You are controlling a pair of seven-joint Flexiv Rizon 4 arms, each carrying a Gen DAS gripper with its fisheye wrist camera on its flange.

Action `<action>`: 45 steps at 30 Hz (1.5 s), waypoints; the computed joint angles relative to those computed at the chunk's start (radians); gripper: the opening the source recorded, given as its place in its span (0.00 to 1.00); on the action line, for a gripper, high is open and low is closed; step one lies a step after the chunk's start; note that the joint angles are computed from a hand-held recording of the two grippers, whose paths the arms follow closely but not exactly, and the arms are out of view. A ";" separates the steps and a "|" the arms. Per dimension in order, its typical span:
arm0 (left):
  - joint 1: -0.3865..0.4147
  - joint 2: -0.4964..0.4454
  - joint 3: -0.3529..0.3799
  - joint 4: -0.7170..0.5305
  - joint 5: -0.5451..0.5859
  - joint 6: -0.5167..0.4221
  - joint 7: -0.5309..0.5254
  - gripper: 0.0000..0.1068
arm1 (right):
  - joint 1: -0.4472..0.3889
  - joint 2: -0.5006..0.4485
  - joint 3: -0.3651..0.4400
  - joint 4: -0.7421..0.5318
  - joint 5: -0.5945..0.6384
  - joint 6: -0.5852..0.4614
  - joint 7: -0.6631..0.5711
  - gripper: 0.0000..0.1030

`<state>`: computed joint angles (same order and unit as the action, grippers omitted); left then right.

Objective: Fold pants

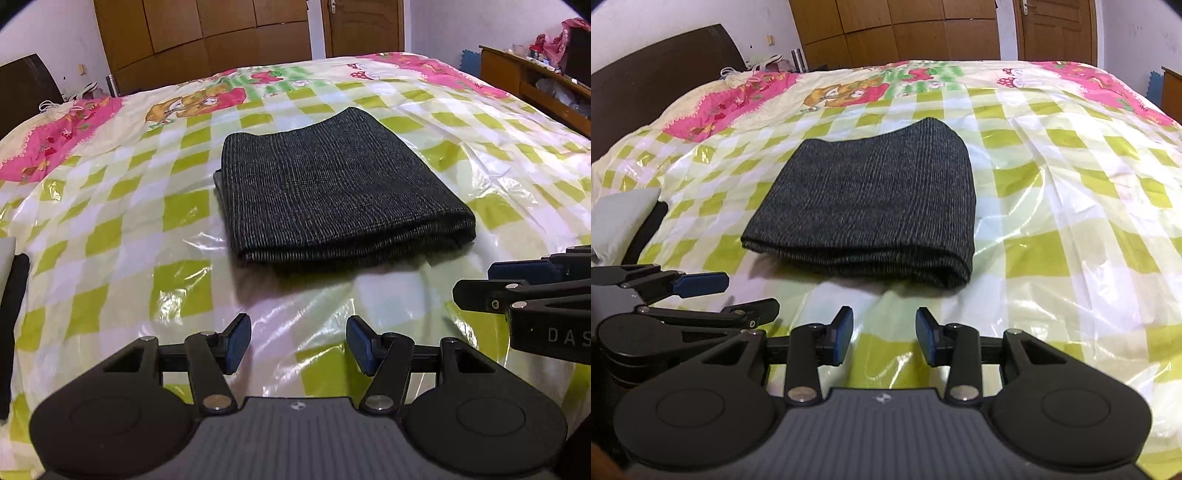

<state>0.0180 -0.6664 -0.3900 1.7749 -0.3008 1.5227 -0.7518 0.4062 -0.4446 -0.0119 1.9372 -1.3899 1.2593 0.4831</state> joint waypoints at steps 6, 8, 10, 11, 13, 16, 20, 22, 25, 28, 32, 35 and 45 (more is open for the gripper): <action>0.026 0.012 -0.034 0.029 -0.007 0.008 0.006 0.65 | 0.007 -0.002 0.005 0.007 0.003 -0.007 0.002 0.37; 0.029 0.015 -0.038 0.037 -0.004 0.011 0.009 0.65 | 0.011 -0.003 0.006 0.008 0.003 -0.010 0.003 0.37; 0.036 0.018 -0.047 0.046 -0.004 0.012 0.012 0.65 | 0.013 -0.004 0.007 0.010 0.000 -0.009 0.008 0.37; 0.039 0.020 -0.052 0.050 -0.004 0.013 0.013 0.65 | 0.013 -0.003 0.006 0.011 -0.002 -0.008 0.010 0.37; 0.047 0.024 -0.062 0.060 -0.005 0.017 0.015 0.66 | 0.014 -0.003 0.006 0.012 -0.008 -0.005 0.017 0.37; 0.039 0.028 -0.053 0.064 -0.002 0.024 0.006 0.66 | 0.014 -0.002 0.008 0.015 -0.017 -0.006 0.030 0.37; 0.030 0.032 -0.042 0.068 0.002 0.030 -0.009 0.70 | 0.011 -0.001 0.011 0.018 -0.028 -0.005 0.042 0.37; 0.029 0.033 -0.041 0.070 0.005 0.031 -0.015 0.70 | 0.010 -0.001 0.012 0.018 -0.032 -0.005 0.045 0.37; 0.038 0.035 -0.050 0.075 0.006 0.036 -0.020 0.71 | 0.009 -0.001 0.014 0.019 -0.041 -0.006 0.057 0.37; 0.042 0.037 -0.053 0.080 0.009 0.037 -0.025 0.71 | 0.009 0.002 0.017 0.021 -0.042 -0.013 0.060 0.37; 0.033 0.042 -0.042 0.085 0.018 0.049 -0.037 0.73 | 0.008 0.004 0.022 0.023 -0.042 -0.018 0.062 0.37; -0.001 0.050 0.003 0.082 0.030 0.054 -0.063 0.78 | 0.006 0.006 0.022 0.024 -0.045 -0.017 0.065 0.37; -0.041 0.062 0.065 0.080 0.049 0.057 -0.130 0.95 | 0.006 0.023 0.035 0.044 -0.049 -0.043 0.092 0.38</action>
